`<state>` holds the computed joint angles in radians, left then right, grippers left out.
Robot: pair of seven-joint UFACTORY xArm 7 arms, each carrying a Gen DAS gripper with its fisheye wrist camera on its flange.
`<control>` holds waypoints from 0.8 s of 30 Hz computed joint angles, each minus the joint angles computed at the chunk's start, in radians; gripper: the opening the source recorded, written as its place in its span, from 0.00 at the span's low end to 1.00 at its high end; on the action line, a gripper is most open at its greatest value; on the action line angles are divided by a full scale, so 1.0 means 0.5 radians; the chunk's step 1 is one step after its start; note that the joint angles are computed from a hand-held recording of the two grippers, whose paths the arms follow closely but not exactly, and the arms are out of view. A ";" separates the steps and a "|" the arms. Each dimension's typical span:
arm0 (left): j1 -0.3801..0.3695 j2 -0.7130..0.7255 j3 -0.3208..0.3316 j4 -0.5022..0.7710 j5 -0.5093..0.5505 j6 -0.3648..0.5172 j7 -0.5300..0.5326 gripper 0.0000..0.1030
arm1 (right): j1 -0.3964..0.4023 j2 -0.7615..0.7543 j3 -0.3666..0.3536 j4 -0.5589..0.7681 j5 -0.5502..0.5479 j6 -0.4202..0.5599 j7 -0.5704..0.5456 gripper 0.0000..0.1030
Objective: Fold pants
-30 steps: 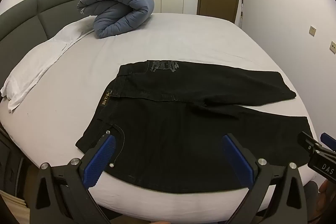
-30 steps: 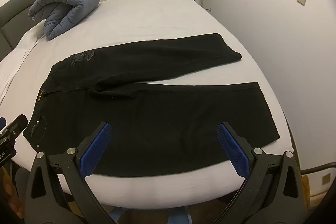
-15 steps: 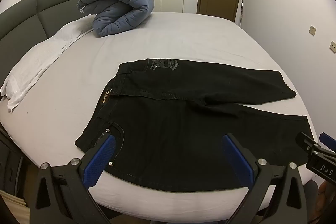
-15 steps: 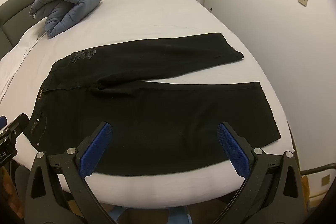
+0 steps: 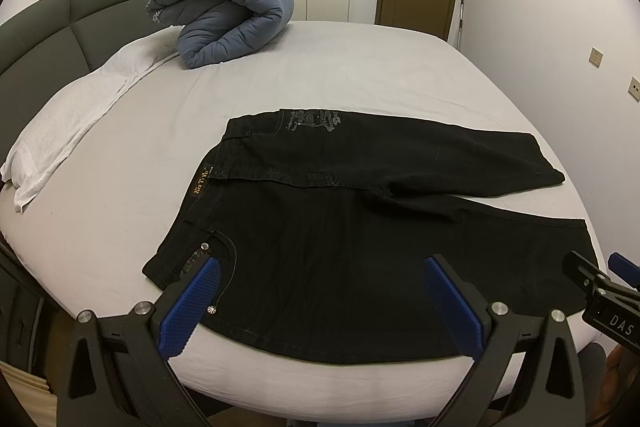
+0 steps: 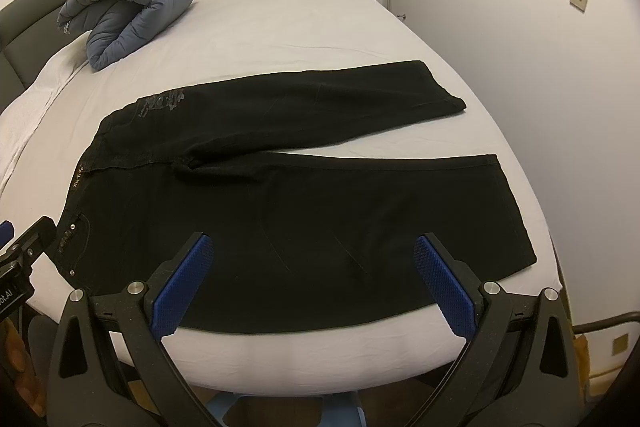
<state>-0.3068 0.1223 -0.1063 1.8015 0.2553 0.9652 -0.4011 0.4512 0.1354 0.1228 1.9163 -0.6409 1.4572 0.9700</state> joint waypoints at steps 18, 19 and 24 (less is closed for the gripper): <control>0.002 0.001 0.002 -0.001 -0.005 -0.001 0.006 1.00 | 0.012 0.006 0.004 -0.014 -0.002 -0.008 0.010 0.99; 0.001 0.000 0.002 -0.002 -0.002 -0.002 0.006 1.00 | 0.013 0.007 0.004 -0.017 -0.001 -0.010 0.010 0.99; 0.013 -0.015 0.004 -0.035 -0.010 -0.025 0.015 1.00 | 0.016 0.013 0.002 -0.011 0.003 -0.013 0.006 0.99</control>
<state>-0.3001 0.1150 -0.1042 1.7841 0.2504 0.9529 -0.3934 0.4592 0.1418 0.1237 1.9110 -0.6395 1.4505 0.9731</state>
